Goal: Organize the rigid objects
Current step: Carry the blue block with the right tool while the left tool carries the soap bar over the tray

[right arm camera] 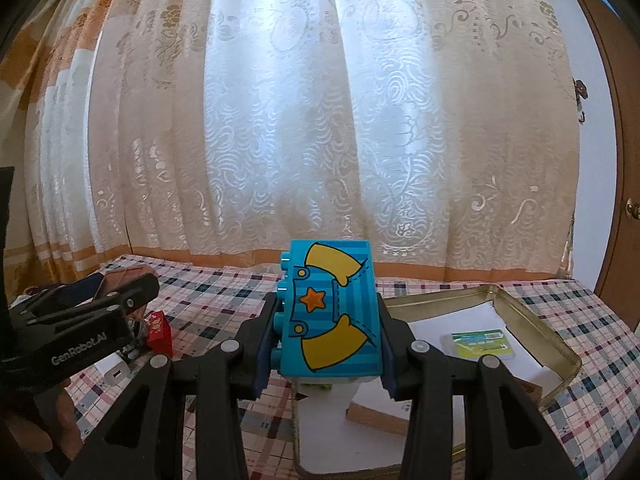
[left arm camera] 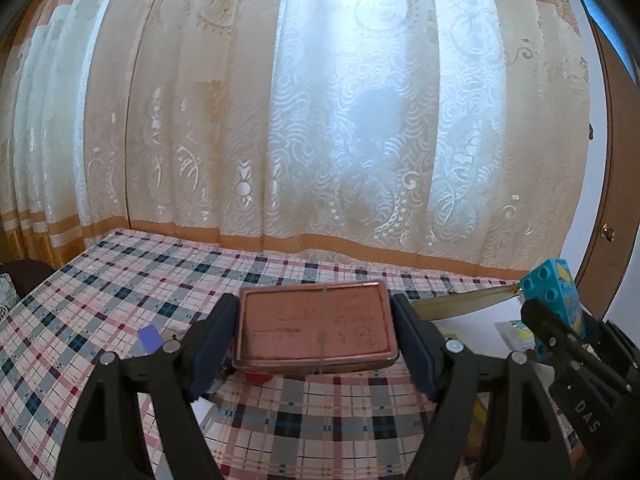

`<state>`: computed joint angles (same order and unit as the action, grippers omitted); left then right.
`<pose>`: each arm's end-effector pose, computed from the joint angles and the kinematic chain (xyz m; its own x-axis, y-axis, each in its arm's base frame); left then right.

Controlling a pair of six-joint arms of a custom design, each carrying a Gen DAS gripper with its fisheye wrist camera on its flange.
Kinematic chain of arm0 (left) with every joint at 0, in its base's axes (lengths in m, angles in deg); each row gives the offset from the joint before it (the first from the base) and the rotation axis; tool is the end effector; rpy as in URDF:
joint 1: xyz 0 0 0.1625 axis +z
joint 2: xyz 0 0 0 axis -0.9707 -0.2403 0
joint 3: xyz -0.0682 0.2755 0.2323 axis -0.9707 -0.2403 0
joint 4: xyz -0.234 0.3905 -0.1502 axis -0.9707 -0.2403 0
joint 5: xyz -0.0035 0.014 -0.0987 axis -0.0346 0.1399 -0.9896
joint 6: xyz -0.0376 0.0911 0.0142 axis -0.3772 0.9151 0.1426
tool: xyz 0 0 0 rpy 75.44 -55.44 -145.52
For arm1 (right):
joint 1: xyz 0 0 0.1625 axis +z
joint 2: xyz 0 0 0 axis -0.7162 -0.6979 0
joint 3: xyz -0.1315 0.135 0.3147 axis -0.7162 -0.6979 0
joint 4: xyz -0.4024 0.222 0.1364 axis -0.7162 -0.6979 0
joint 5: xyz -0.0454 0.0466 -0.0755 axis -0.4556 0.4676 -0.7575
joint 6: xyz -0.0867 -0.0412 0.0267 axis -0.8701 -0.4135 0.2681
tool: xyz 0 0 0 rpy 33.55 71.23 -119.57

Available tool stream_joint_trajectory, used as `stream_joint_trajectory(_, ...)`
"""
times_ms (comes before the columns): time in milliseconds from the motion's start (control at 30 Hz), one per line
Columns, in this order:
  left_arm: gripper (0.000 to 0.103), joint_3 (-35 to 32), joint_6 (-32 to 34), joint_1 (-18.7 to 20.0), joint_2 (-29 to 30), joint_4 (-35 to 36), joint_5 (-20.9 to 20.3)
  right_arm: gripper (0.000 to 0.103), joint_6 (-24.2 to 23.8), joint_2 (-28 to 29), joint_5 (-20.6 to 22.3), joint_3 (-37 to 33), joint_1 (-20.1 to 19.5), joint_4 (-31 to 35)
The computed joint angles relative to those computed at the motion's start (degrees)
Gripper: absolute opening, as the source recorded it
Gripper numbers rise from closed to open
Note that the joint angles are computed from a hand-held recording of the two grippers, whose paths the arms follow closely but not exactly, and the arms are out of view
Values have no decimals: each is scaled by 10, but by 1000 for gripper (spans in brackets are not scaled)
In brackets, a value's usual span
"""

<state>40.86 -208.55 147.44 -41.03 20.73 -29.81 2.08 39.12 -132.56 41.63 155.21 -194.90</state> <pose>0.0080 -0.5859 0.2610 -0.7874 -0.1836 -0.5885 0.5139 0.3319 -0.7911 0.3221 -0.6053 -0.0743 -0.6788 -0.2897 0.6747 -0.7342 0.2799 -0.6185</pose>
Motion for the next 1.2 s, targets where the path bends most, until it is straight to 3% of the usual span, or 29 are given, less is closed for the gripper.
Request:
stream_joint_trajectory(533,77,7,1,-41,17,-13,1,45,-11,-28,7,23,-20,-29)
stream_joint_trajectory(1200,77,-37,1,-71,91,-5,-17,45,-11,-68,17,41,-53,-45)
